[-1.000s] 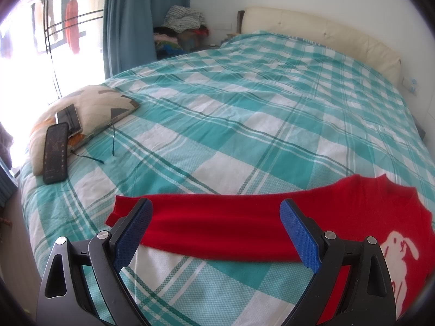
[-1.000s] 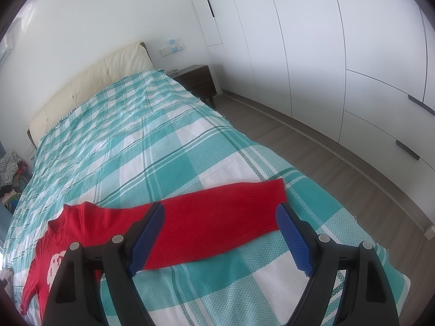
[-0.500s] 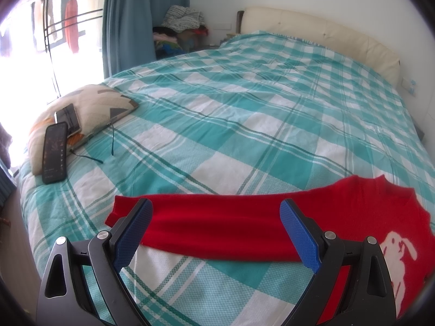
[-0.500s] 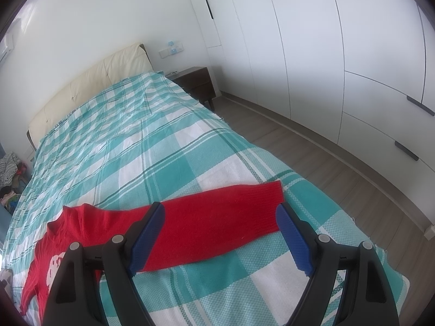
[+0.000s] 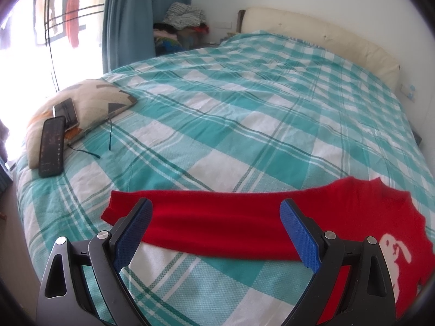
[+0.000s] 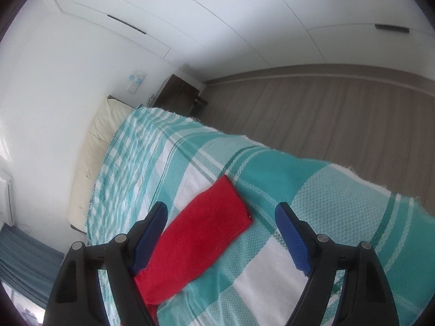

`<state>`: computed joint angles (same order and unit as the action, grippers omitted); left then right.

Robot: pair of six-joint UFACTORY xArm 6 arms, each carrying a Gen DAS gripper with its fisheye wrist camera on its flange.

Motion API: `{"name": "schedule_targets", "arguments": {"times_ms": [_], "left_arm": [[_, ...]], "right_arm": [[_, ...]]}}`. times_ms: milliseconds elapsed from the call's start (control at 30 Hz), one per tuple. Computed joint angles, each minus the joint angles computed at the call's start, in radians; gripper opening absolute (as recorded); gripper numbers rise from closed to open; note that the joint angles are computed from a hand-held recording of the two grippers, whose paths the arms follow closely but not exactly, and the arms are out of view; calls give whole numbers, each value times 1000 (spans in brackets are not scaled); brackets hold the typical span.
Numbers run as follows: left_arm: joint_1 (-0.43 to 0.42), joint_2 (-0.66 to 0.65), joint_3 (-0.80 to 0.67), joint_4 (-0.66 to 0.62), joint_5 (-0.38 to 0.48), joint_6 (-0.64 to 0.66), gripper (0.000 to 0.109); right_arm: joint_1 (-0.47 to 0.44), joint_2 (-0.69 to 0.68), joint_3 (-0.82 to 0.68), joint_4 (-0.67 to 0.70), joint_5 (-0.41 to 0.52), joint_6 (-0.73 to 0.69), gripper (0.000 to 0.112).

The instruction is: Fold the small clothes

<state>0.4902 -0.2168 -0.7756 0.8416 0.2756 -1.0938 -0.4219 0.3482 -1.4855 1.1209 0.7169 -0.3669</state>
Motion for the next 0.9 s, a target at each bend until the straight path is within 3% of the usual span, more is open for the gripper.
{"name": "schedule_targets", "arguments": {"times_ms": [67,233,400,433,500,533,567,633,800,900], "left_arm": [[-10,5,-3,11,6,-5,96],[-39,20,-13,70,36,-25,96],[-37,32,-21,45,39,-11,96],[-37,34,-22,34,37,-6,96],[-38,39,-24,23,35,2,96],[-40,39,-24,25,36,2,96],[-43,38,-24,35,40,-3,96],[-47,35,-23,52,46,-11,96],[-29,22,-14,32,21,-2,96],[-16,15,-6,-9,1,25,96]], "right_arm": [[1,58,-56,-15,63,28,74],[30,169,-163,-38,34,30,68],[33,258,-260,-14,97,-29,65],[34,268,-278,-39,111,-25,59],[34,278,-294,-115,127,8,34],[32,286,-304,-153,133,36,11],[26,285,-300,-149,132,49,4],[37,238,-245,-155,36,57,3],[148,111,-133,-509,-211,128,3],[222,33,-99,-451,-245,18,3]]}}
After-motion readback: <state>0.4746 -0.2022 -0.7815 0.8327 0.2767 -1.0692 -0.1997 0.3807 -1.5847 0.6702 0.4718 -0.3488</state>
